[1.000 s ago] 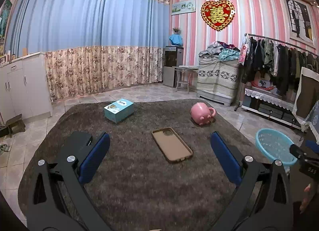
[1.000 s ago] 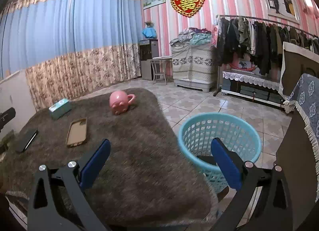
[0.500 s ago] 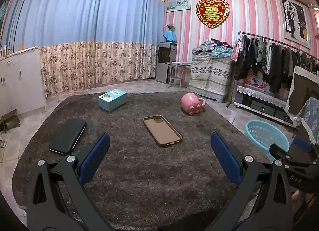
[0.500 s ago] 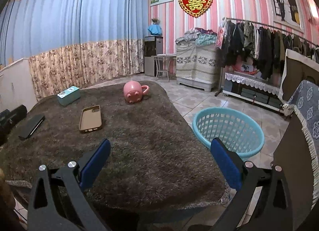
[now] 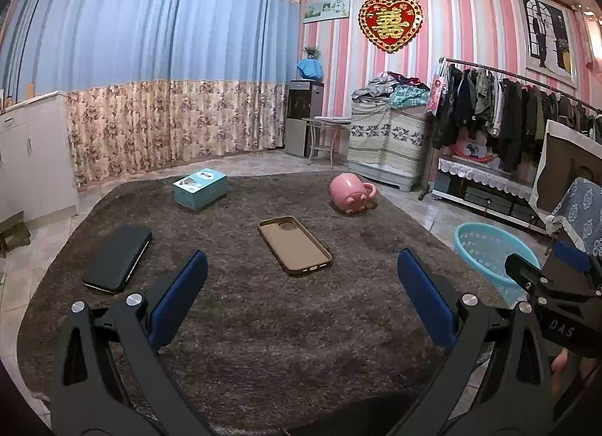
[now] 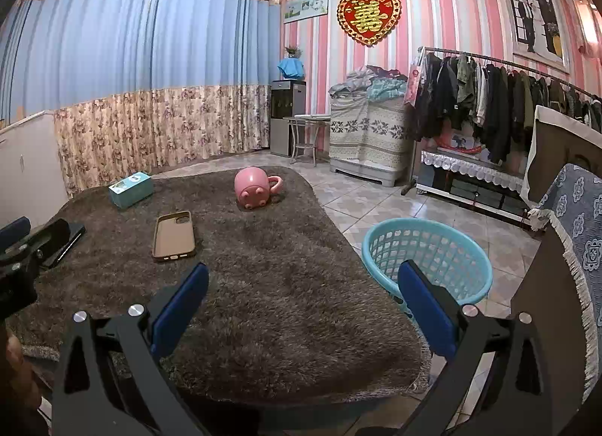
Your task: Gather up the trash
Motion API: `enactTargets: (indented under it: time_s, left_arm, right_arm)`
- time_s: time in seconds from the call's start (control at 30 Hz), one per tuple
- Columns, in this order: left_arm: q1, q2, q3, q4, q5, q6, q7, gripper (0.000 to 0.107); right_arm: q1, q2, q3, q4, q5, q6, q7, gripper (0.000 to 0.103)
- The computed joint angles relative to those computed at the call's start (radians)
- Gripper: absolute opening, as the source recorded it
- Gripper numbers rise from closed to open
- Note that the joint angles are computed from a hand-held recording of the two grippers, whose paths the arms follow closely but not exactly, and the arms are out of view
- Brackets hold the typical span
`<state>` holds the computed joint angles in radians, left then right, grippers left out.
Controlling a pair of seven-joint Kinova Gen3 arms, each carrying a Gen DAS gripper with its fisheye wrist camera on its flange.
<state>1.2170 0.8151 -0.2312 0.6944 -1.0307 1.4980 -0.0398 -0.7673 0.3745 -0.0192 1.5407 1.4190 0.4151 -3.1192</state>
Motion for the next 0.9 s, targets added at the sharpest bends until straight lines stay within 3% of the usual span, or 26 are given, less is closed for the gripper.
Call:
enactTargets:
  time_s: [0.3, 0.9]
  left_arm:
    - [0.001, 0.012, -0.006, -0.019, 0.000, 0.006, -0.005, 0.098]
    - [0.007, -0.033, 0.015, 0.062, -0.046, -0.030, 0.029, 0.098]
  right_arm:
    - [0.002, 0.002, -0.011, 0.001, 0.039, 0.012, -0.037, 0.098]
    - [0.007, -0.003, -0.036, 0.001, 0.070, 0.045, -0.052, 0.098]
